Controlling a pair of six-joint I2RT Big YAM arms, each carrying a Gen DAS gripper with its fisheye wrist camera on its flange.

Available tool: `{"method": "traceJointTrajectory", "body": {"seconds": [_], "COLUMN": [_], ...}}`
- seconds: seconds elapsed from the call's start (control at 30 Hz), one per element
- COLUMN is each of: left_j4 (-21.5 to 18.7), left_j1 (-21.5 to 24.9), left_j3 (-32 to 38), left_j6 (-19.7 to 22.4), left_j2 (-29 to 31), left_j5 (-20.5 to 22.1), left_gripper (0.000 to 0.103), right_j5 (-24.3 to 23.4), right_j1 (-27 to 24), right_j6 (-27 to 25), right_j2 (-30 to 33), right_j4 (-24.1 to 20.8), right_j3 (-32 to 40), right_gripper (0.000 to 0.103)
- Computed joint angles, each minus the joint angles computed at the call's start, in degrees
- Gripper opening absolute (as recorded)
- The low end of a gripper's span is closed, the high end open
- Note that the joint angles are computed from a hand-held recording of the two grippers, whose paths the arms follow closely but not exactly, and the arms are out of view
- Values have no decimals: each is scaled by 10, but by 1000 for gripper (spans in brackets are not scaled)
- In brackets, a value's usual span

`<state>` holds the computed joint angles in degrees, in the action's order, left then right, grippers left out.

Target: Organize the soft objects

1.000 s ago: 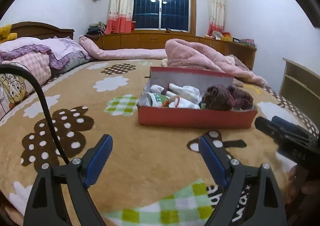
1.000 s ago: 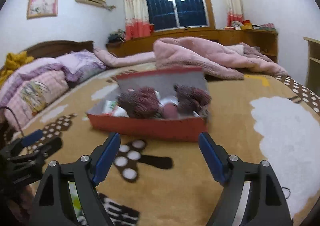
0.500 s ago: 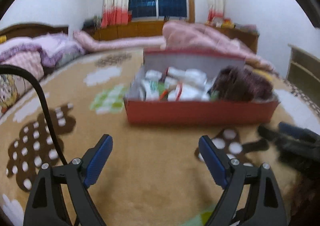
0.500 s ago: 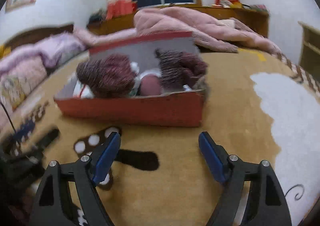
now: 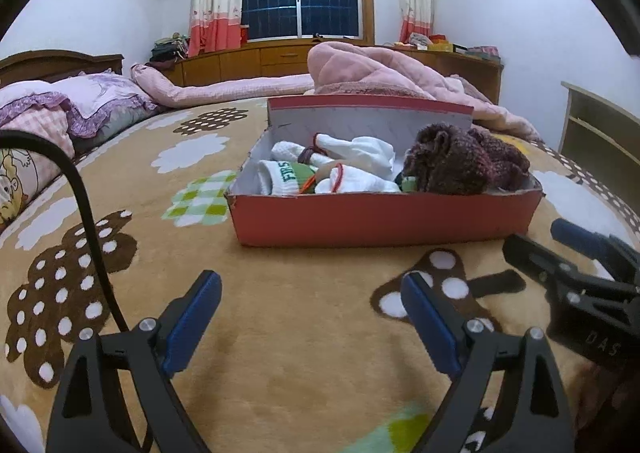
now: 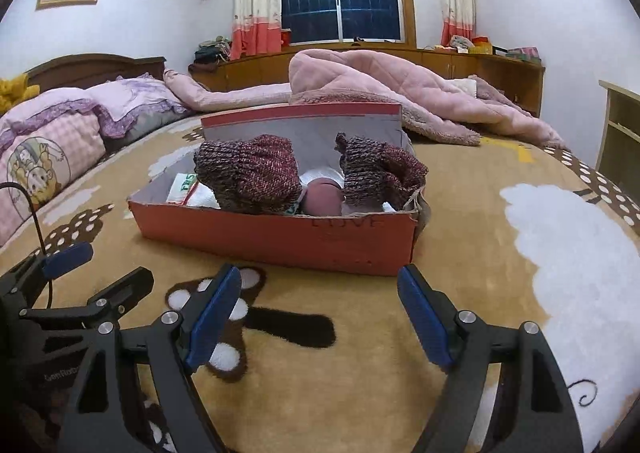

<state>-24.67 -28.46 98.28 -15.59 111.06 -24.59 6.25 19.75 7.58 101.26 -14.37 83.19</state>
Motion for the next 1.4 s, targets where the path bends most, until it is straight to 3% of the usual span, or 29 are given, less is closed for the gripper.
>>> {"method": "traceJointTrajectory", "body": {"seconds": [1.4], "left_j4": [2], "left_j1": [0], "left_j3": [-2], "left_j6": [-5], "left_j2": [-1], "left_j5": [2], "left_gripper": [94], "right_j5": [9], "right_j1": [0], "right_j6": [3], "right_j2": [-4], "right_j4": [12], "right_j3": [-9], "right_gripper": [82]}}
